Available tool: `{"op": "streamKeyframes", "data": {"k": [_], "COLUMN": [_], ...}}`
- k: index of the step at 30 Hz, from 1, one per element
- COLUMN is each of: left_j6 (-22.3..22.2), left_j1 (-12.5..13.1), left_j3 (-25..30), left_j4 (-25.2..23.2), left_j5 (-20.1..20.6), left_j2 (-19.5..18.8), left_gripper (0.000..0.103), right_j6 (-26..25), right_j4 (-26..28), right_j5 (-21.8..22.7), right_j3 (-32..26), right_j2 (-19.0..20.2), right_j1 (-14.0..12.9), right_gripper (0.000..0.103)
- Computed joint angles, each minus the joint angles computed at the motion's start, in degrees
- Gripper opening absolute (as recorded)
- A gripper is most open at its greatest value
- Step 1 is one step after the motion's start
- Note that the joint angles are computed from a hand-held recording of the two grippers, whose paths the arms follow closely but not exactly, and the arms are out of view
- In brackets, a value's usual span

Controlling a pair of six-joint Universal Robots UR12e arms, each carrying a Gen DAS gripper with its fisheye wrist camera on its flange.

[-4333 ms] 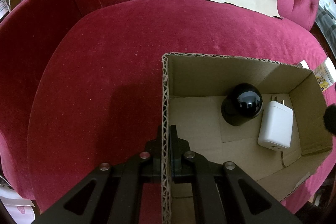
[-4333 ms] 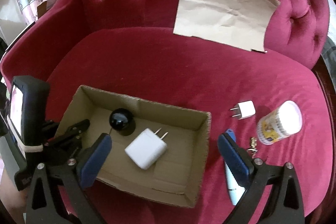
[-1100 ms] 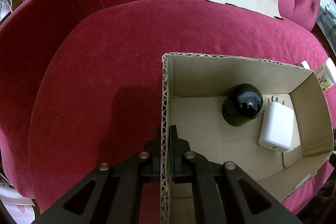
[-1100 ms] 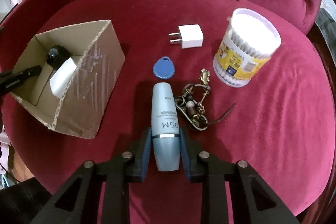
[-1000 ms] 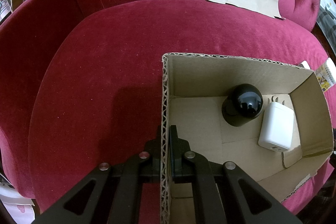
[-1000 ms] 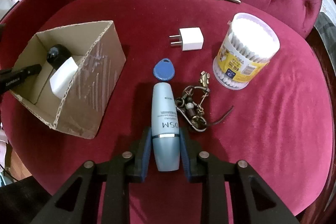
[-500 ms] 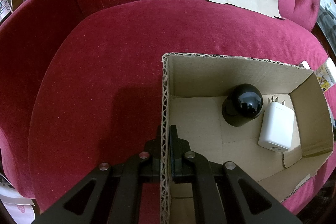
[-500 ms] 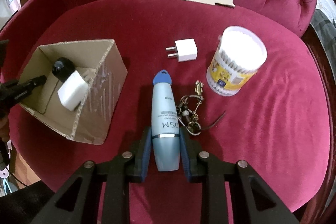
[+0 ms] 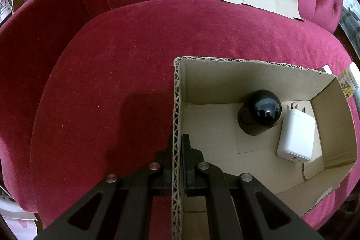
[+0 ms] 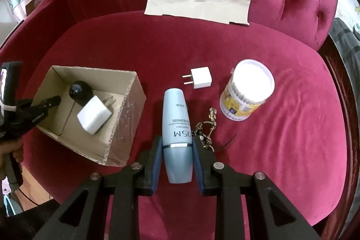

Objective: Organize rigid objects
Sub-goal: 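Carry the light-blue bottle over the box with the right gripper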

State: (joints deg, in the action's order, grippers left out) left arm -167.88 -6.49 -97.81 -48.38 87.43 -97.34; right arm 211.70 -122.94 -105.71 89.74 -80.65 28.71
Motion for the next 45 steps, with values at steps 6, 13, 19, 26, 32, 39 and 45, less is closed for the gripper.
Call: {"op": "streamKeyframes", "data": {"k": [6, 13, 19, 26, 32, 39, 45], "left_j6": [-0.1, 0.1, 0.0, 0.1, 0.1, 0.0, 0.1], "left_j1": [0.0, 0.1, 0.1, 0.1, 0.1, 0.1, 0.1], "left_j3": [0.0, -0.1, -0.1, -0.1, -0.1, -0.1, -0.1], "left_j4": [0.0, 0.1, 0.1, 0.1, 0.1, 0.1, 0.1], "left_j5": [0.0, 0.0, 0.0, 0.0, 0.0, 0.0, 0.0], "left_j2": [0.0, 0.0, 0.0, 0.0, 0.0, 0.0, 0.0], "left_gripper": [0.004, 0.004, 0.004, 0.004, 0.004, 0.004, 0.004], "right_j6": [-0.2, -0.4, -1.3, -2.0, -2.9, -3.5, -3.6], "right_j4": [0.0, -0.8, -2.0, -3.1, -3.7, -3.9, -3.9], "right_j5": [-0.9, -1.6, -1.0, 0.2, 1.1, 2.5, 3.8], "right_j3": [-1.3, -3.0, -4.4, -6.0, -7.8, -9.5, -11.3], "right_j2": [0.7, 1.5, 2.4, 3.8, 5.4, 7.1, 8.7], "right_j1": [0.8, 1.5, 1.9, 2.4, 3.1, 3.6, 4.0], "right_gripper": [0.027, 0.027, 0.027, 0.027, 0.027, 0.027, 0.027]}}
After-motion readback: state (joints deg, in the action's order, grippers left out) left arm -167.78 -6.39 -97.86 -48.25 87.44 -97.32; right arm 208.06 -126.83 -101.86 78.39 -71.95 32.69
